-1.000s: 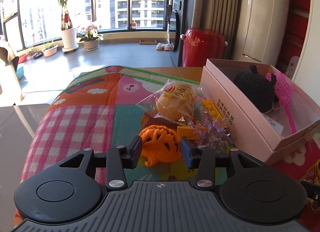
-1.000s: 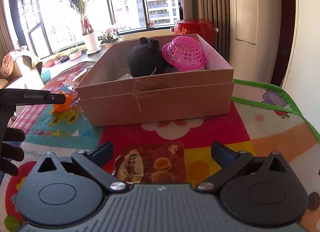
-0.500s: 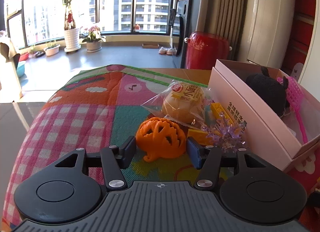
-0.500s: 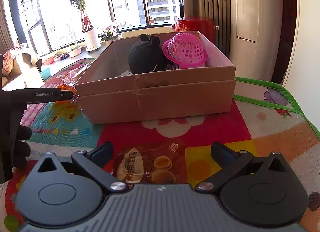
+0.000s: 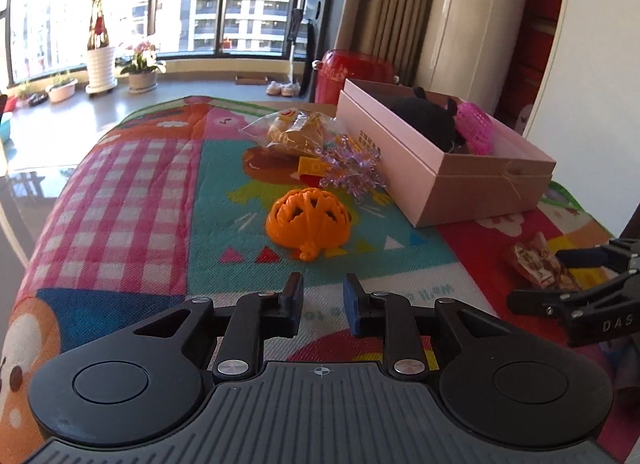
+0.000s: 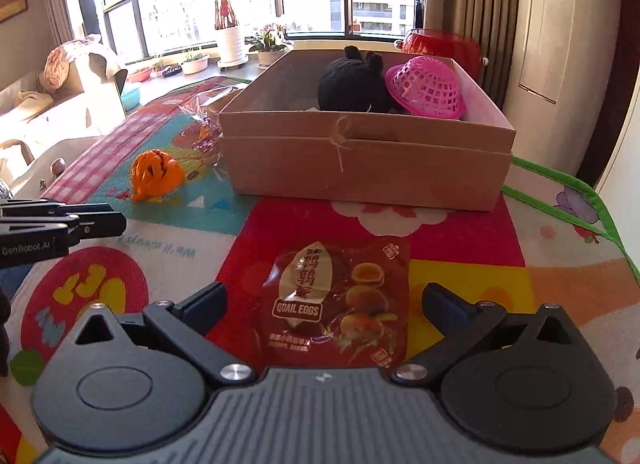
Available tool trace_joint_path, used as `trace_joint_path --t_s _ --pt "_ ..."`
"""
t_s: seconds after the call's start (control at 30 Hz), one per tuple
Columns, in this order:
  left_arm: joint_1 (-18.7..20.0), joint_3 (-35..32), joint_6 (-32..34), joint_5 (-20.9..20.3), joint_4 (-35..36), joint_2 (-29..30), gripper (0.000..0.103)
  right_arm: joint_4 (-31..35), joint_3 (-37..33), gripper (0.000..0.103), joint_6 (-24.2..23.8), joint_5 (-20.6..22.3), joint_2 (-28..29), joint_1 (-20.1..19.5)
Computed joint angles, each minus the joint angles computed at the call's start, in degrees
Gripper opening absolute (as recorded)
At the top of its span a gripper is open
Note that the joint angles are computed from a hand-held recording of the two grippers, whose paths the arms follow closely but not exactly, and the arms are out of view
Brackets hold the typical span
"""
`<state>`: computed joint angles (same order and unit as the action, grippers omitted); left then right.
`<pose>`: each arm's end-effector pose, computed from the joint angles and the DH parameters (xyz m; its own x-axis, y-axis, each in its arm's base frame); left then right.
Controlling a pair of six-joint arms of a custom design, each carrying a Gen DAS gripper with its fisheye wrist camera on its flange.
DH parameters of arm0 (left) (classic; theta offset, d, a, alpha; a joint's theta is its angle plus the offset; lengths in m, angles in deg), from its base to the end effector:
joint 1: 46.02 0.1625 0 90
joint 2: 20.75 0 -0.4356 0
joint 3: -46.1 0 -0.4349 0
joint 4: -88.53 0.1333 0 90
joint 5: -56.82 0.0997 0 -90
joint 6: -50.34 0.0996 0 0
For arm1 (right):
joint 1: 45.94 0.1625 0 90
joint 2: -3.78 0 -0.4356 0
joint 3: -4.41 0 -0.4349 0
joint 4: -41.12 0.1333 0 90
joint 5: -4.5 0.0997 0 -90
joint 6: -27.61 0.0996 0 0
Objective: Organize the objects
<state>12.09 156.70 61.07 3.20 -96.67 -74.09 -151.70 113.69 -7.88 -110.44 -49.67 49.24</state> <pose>-0.1659 -0.6308 0.1442 -0.7833 0.2383 -0.5741 0.5725 0.6364 -0.5170 0.1485 -0.6269 0.1639 -0.7222 -0.2110 0.6587 -0.5906 0.6839 -0.4284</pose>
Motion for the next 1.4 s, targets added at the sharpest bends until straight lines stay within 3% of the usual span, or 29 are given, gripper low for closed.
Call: trace_joint_path --t_s 0.13,0.23,0.33,0.5,0.63,0.77,0.87,1.03,1.13,1.3,1.4 --pt "-0.43 -1.87 1.28 1.69 -0.39 0.80 0.027 -0.07 -0.86 0.103 0.02 -0.29 0.64 0.08" --pt "0.17 -3.96 -2.12 0.43 8.42 0.53 0.029 -0.46 -1.22 0.103 -0.58 -0.87 1.17 0.17" --pt "-0.39 -3.77 -0.16 -0.81 10.00 0.68 0.052 -0.53 -1.11 0.103 -0.63 -0.72 1.07 0.10" --pt "-0.95 -4.44 0.57 -3.37 12.75 1.52 0.077 -0.38 -1.27 0.103 -0.68 -0.79 1.11 0.12" --pt "-1.00 -3.60 0.97 -4.08 9.11 1.32 0.072 -0.37 -1.22 0.103 -0.48 -0.50 1.06 0.05" --pt "-1.76 -3.05 7.14 0.52 -3.53 2.40 0.072 -0.46 -1.32 0.103 -0.57 -0.70 1.20 0.12" --pt "-0.64 -6.82 6.57 1.30 -0.25 4.11 0.072 -0.66 -1.40 0.103 -0.77 -1.06 1.38 0.24" --pt "0.55 -13.01 6.58 7.08 5.22 8.91 0.075 -0.65 -1.45 0.103 -0.83 -1.08 1.41 0.22" --pt "1.28 -13.27 4.81 5.86 5.85 8.39 0.071 -0.65 -1.51 0.103 -0.89 -1.15 1.46 0.22" --pt "1.48 -10.59 8.89 3.88 0.89 7.91 0.065 -0.84 -1.41 0.103 -0.84 -1.21 1.43 0.27" --pt "0.36 -7.15 5.59 3.73 3.07 5.14 0.065 -1.71 -0.99 0.102 -0.65 -1.90 1.33 0.51"
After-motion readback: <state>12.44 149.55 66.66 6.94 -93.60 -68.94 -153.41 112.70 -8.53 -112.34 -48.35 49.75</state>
